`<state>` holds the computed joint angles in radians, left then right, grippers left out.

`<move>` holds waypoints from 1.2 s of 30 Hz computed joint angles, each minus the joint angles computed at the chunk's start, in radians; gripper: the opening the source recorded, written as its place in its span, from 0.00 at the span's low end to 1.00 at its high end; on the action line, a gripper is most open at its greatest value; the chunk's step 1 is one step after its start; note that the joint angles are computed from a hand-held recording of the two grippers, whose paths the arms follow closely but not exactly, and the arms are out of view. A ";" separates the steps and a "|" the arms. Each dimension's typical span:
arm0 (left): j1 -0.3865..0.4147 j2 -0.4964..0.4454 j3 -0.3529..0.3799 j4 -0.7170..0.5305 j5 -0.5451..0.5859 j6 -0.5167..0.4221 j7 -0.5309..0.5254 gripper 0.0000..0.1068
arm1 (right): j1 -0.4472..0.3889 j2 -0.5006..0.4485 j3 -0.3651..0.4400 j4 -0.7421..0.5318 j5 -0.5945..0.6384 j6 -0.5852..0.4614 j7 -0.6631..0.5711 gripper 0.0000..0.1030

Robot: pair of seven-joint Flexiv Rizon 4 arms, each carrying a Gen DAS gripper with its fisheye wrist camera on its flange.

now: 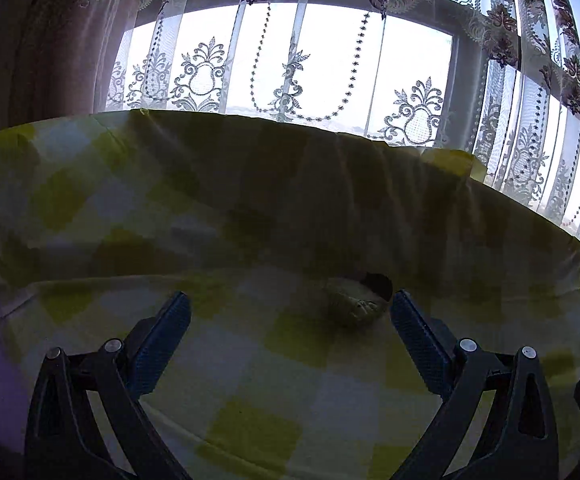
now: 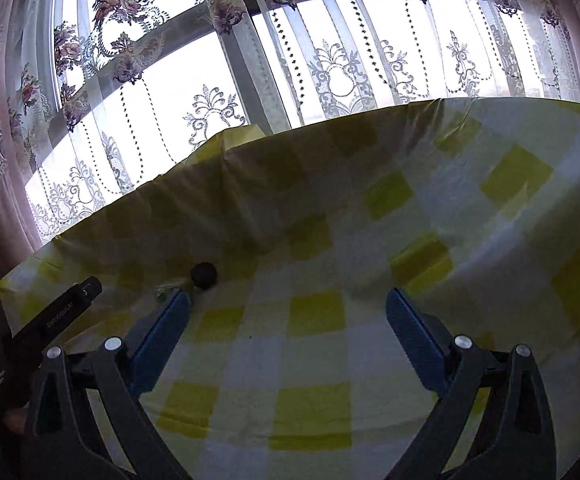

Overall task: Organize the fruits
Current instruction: 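Grasp the wrapped green melon slice with the right tool, then grasp the last passion fruit with the left tool while the right holds the melon slice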

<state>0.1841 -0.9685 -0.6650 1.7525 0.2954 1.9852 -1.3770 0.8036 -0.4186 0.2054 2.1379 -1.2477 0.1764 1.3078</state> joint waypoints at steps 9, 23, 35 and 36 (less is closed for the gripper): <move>-0.041 -0.066 0.020 -0.159 -0.090 -0.040 -0.046 0.91 | -0.193 -0.071 -0.104 -0.082 -0.291 0.420 -0.201 0.96; -0.075 -0.056 0.100 -0.179 -0.093 0.026 -0.150 0.91 | -0.363 -0.339 -0.215 -0.416 -0.003 0.956 -0.800 0.95; -0.035 -0.086 0.024 -0.206 -0.105 -0.140 -0.098 0.91 | -0.191 -0.382 -0.340 -0.497 0.221 0.841 -0.917 0.60; -0.042 -0.084 0.025 -0.208 -0.119 -0.163 -0.079 0.91 | -0.161 -0.363 -0.370 -0.462 0.194 0.844 -0.848 0.60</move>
